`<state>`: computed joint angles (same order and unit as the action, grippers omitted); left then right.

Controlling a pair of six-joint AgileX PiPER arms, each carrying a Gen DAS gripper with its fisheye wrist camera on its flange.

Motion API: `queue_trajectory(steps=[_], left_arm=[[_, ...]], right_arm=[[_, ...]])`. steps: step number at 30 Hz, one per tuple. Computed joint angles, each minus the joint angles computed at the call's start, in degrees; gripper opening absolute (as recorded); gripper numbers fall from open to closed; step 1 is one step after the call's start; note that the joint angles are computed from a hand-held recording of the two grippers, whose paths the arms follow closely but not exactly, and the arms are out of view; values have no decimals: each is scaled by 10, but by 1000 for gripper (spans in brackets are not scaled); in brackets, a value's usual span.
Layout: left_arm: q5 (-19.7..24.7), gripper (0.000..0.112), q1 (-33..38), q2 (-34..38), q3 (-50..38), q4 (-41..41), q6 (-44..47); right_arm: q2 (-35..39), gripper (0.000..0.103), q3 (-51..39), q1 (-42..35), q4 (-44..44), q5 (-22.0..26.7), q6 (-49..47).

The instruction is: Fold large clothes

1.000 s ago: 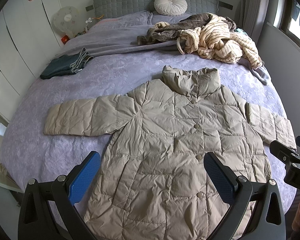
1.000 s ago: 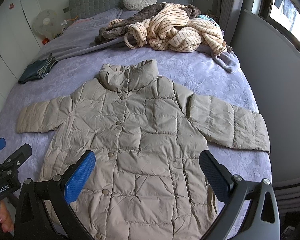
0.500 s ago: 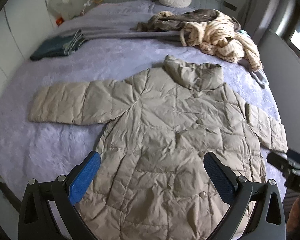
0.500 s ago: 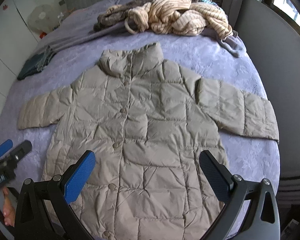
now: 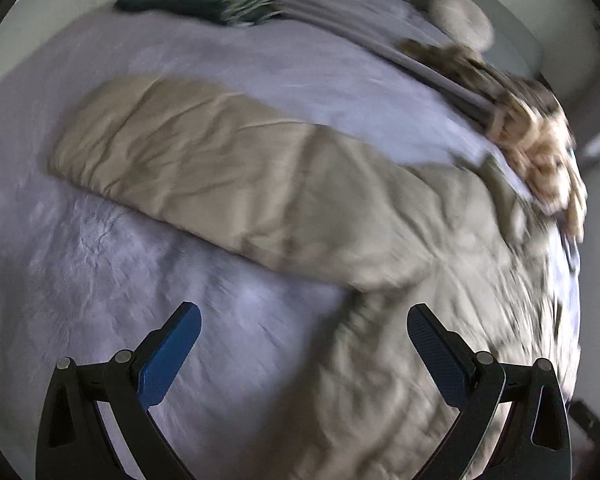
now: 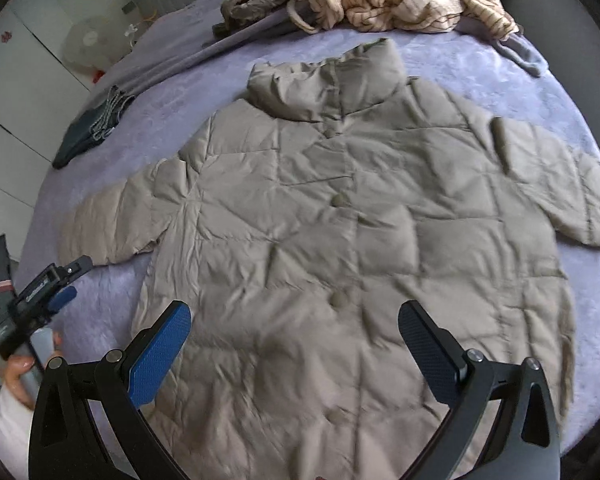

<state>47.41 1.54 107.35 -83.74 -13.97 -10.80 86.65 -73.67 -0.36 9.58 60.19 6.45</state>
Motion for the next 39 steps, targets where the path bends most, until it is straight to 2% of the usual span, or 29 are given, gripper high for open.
queue_trajectory(steps=[5,8,11,14,15,16,17,18,19,21,22,23,24,28,30,33,35,37,39], left_arm=[[-59,103,74,98,-29,-46,37],[-82,103,102,152,-74,-62,43],[-94,103,118,195,-131,-67,35],[-86,101,119,247,-218,-18,-8],[-81,85,120,258,-237,-11,-15],[-68,53,122,273,-266,-14,-8],[-45,39,126,288,-296,-26,10],[-21,16,135,301,-328,-50,39],[-11,12,139,300,-336,-60,53],[-26,12,138,267,-316,-47,71],[-38,12,136,247,-297,-46,84],[-50,12,135,224,-275,-52,102],[-55,12,135,204,-264,-63,120],[-71,12,124,132,-220,-114,198],[-58,12,106,125,-241,-139,224],[-24,12,70,112,-266,-182,260],[-9,12,31,108,-278,-199,274],[-17,12,-16,99,-275,-194,269],[-8,12,-65,123,-315,-175,245]], right_arm=[[87,103,-19,45,1,-22,28],[131,103,-25,55,40,-43,16],[164,103,-40,76,52,-72,11],[204,103,-79,95,64,-84,8],[218,103,-94,100,71,-86,7],[234,103,-114,107,81,-89,4],[246,103,-129,110,90,-90,2],[260,103,-149,116,96,-90,6],[271,103,-166,121,103,-93,9],[289,93,-189,129,119,-111,18],[301,63,-202,130,136,-118,18],[316,23,-215,132,150,-115,19],[339,13,-238,129,173,-103,18],[393,11,-258,120,293,-120,-47],[430,11,-270,118,358,-114,-85],[479,6,-290,122,385,-99,-93],[483,6,-285,120,392,-100,-106],[483,5,-290,107,405,-69,-126],[441,6,-235,80,427,-53,-174]])
